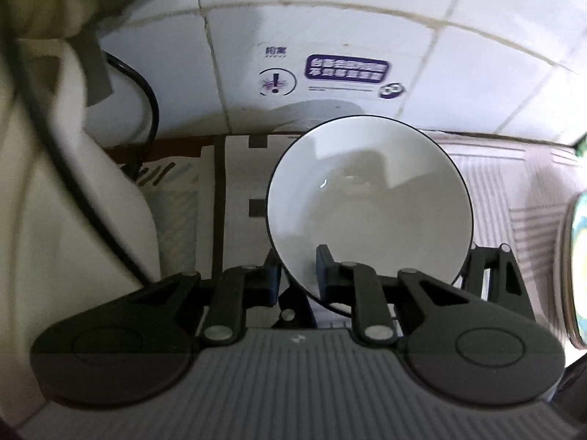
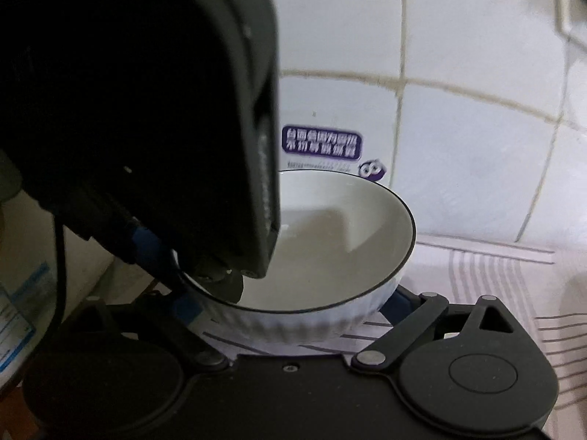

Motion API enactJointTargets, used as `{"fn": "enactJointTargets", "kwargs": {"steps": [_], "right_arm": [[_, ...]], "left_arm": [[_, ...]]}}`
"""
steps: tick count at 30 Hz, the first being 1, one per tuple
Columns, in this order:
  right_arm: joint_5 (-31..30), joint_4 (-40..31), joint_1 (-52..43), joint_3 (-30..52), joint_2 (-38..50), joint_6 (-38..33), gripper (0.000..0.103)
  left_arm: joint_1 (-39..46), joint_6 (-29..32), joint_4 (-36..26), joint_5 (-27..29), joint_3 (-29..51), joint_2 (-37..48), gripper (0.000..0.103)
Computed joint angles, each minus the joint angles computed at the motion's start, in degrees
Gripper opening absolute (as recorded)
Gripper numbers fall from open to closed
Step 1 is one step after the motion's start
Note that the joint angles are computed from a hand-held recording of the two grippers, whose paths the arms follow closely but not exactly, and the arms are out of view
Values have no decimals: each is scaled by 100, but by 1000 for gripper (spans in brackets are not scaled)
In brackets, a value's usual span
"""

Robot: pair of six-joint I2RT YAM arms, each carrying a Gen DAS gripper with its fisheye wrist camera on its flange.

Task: Organize plates and bowls
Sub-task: 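Grasp the ribbed bowl's rim with the left gripper and lift it, then carry the ribbed bowl over the nested black-rimmed bowls with the left gripper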

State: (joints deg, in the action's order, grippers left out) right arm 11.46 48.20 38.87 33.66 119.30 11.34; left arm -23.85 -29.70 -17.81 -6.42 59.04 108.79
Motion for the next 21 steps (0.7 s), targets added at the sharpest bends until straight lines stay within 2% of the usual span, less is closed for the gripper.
{"fn": "enactJointTargets", "kwargs": {"steps": [6, 10, 14, 18, 21], "right_arm": [[532, -401, 445, -713, -1121, 344, 98], [1114, -1552, 911, -1214, -2494, 684, 98], [1591, -2608, 1259, -1674, -3955, 806, 98], [2242, -3649, 1723, -1778, -5059, 1131, 98], [2940, -4432, 2374, -1873, -5713, 1794, 98]], "left_arm": [[-370, -26, -348, 19, -758, -1224, 18], [-920, 61, -588, -155, -1165, -2101, 19], [-1384, -105, -987, -221, -1254, -2789, 19], [-2056, -324, -1449, -565, -1033, -3075, 19], [-2596, -487, -1774, -824, -792, -3076, 19]]}}
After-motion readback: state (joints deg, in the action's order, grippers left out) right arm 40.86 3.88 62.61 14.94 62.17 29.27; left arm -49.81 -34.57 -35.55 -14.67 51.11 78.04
